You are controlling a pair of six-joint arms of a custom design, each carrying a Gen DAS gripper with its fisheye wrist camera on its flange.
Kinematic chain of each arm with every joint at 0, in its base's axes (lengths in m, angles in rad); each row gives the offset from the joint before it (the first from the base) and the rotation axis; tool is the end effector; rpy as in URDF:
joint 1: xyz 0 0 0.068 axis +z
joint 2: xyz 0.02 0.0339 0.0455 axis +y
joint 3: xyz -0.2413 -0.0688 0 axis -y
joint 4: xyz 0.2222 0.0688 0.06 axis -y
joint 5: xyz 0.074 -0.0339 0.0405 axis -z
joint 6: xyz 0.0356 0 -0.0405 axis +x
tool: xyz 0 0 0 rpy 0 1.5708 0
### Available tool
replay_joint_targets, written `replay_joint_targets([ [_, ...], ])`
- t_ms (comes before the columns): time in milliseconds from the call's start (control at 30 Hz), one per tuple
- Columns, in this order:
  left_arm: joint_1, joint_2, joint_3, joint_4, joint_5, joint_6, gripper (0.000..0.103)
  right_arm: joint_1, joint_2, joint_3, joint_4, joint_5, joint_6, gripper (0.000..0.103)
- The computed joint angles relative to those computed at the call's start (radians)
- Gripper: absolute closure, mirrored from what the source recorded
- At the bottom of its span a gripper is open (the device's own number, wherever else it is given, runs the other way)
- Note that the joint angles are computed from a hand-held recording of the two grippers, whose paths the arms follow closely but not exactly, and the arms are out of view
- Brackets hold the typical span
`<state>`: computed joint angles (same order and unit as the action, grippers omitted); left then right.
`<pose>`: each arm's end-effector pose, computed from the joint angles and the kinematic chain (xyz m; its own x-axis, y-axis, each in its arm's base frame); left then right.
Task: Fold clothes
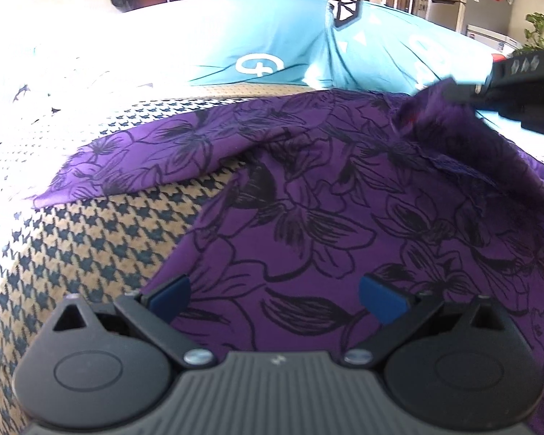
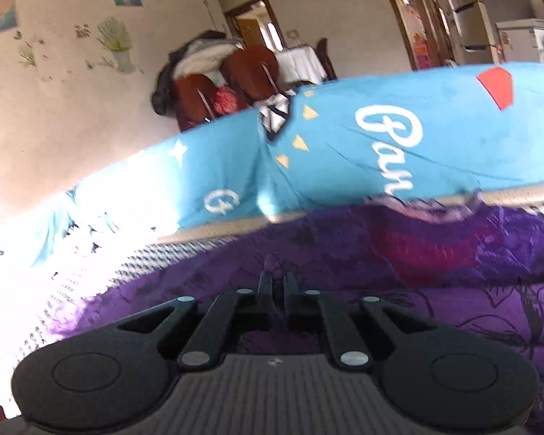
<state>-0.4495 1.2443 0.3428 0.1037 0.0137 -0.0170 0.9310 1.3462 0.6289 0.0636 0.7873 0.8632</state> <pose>0.1836 -0.0891 0.1266 -0.6522 0.2958 -0.6980 0.4321 0.9016 -0.0217 0.1706 0.1870 0.1876 -0.4111 0.3459 -0.8434 0.1261 0.9379 0.3232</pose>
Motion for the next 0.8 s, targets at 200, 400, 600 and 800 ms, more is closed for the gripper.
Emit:
replay_joint_targets([
  [200,0.004,0.021,0.012,-0.006,-0.001,0.0,0.0,-0.006,0.12,0.058,0.058,-0.101,-0.074,0.092],
  [400,0.001,0.023,0.02,-0.008,0.004,-0.006,0.0,-0.04,0.102,0.02,0.024,-0.198,0.031,0.079],
  [600,-0.012,0.028,0.02,-0.001,-0.008,-0.006,0.0,-0.011,-0.093,-0.028,-0.182,-0.096,0.128,0.077],
  [800,-0.021,0.028,0.017,0.006,-0.017,-0.003,0.0,0.042,-0.339,-0.043,-0.634,0.042,0.369,0.077],
])
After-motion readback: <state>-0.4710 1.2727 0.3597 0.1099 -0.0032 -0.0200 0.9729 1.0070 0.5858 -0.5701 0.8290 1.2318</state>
